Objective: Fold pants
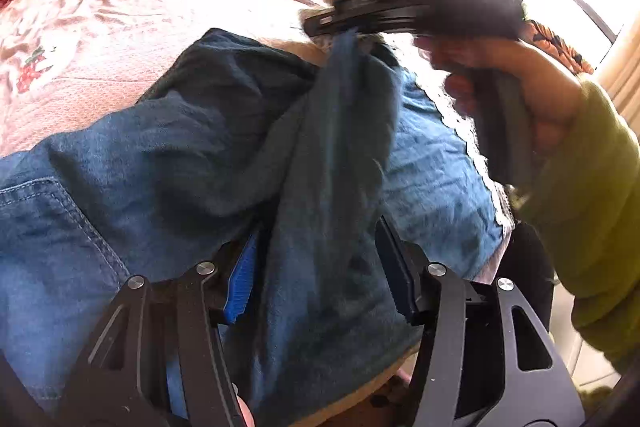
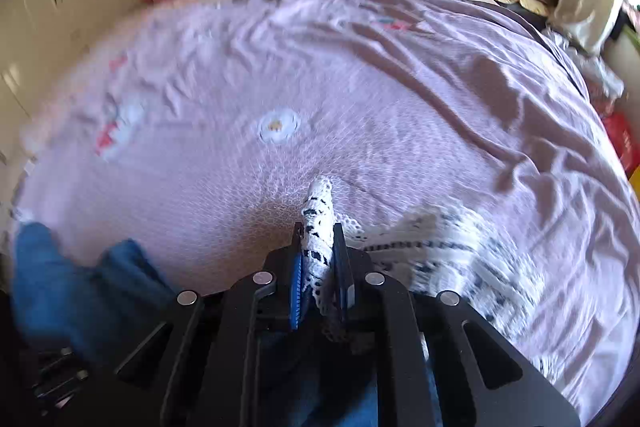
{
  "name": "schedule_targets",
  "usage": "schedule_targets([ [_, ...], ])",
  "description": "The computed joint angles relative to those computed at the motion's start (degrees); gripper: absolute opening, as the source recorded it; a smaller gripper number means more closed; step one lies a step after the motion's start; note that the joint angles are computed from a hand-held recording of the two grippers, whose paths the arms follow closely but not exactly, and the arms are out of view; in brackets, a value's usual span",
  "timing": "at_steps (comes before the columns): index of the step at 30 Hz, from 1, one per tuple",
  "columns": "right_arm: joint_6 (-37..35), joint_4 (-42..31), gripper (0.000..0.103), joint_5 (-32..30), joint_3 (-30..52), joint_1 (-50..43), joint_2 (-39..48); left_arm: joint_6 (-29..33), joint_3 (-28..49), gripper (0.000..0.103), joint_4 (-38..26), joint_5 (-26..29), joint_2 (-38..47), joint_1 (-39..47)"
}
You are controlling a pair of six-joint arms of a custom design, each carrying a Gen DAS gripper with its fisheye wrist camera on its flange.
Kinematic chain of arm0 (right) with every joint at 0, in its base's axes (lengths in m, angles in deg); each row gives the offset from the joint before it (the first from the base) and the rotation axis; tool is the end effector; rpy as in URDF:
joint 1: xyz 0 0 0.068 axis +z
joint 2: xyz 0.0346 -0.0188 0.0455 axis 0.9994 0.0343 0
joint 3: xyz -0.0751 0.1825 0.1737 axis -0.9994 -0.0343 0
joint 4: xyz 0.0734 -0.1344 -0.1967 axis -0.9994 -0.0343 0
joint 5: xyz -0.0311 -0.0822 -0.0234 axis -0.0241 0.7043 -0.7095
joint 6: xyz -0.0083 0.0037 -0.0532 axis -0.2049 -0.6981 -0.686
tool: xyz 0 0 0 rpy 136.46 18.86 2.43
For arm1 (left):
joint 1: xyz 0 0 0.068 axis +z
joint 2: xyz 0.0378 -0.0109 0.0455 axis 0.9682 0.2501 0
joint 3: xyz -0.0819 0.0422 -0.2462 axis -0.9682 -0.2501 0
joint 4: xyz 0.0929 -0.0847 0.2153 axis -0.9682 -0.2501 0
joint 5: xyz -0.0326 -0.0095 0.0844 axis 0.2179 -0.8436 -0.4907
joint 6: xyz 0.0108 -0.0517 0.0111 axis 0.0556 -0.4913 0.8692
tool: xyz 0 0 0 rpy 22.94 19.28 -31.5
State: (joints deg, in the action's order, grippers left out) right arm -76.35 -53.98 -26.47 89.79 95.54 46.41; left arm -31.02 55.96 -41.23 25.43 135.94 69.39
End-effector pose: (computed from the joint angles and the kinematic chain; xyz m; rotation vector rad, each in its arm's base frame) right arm 0.3108 0.0491 0.2288 -0.2556 2.5221 0.3458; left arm 0.1719 -0.0361 0.1753 0.5317 2.4924 -0.6432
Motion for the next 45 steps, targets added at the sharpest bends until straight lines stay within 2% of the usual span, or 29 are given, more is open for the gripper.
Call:
schedule_targets([
  [2, 1.5, 0.0, 0.011, -4.0, -2.5, -2.6, -4.7, -0.3, 0.7, 0.048, 0.0, 1.4, 1.0, 0.8],
  [4, 2.7, -0.2, 0.011, -7.6, -4.5, -5.2, -9.1, -1.2, 1.0, 0.037, 0.3, 1.9, 1.2, 0.7],
  [6, 3.7, -1.0, 0.011, -10.8, -6.2, -8.2, -14.0, -1.6, 1.2, 0.009, 0.7, 1.4, 1.0, 0.1],
  [8, 4.7, -2.8, 0.011, -14.3, -7.9, -11.8, -19.0, -1.4, 1.6, 0.001, 0.3, 1.9, 0.4, -0.4],
  [11, 4.1, -6.9, 0.011, -18.5, -10.3, -19.0, -26.4, 0.8, 2.0, 0.000, -2.4, 3.3, -3.1, -0.1],
  [14, 0.4, -13.6, 0.011, -25.2, -13.6, -29.6, -33.5, 3.9, 2.6, 0.000, -5.1, 4.7, -5.6, 1.1],
  [18, -12.7, -27.6, 0.011, -32.3, -17.5, -45.4, -38.3, 6.5, 1.9, 0.000, -7.5, 4.4, -8.7, 0.7],
  [20, -18.8, -32.7, 0.011, -32.8, -19.5, -50.7, -39.0, 6.9, 1.4, 0.000, -8.1, 3.9, -9.7, -0.1],
  [22, -21.4, -34.8, 0.011, -32.7, -21.5, -53.6, -39.4, 6.3, 0.8, 0.000, -7.9, 2.5, -10.4, -2.0],
  [27, -33.6, -42.5, 0.011, -31.7, -25.6, -63.3, -39.3, 5.8, -1.1, 0.000, -7.5, -1.4, -12.7, -6.1],
  [32, -41.3, -47.0, 0.011, -30.2, -26.8, -68.9, -40.6, 5.9, -2.2, 0.000, -7.7, -4.6, -14.0, -9.1],
  [37, -45.4, -48.2, 0.011, -27.7, -28.0, -71.2, -40.3, 4.8, -4.0, 0.000, -6.2, -6.8, -13.6, -11.3],
  [40, -49.0, -49.5, 0.017, -25.8, -27.8, -73.1, -39.2, 4.2, -5.2, 0.001, -5.1, -8.3, -12.9, -12.6],
  [42, -58.5, -55.1, 0.022, -25.5, -25.1, -80.2, -38.8, 4.0, -5.5, 0.001, -4.6, -8.7, -12.7, -13.0],
  [43, -62.4, -57.8, 0.031, -25.8, -23.1, -83.7, -39.0, 4.2, -5.5, 0.001, -4.7, -8.4, -12.8, -12.8],
  [45, -66.5, -60.7, 0.037, -27.7, -20.3, -87.0, -40.7, 4.4, -5.6, 0.001, -4.7, -8.2, -12.7, -12.6],
])
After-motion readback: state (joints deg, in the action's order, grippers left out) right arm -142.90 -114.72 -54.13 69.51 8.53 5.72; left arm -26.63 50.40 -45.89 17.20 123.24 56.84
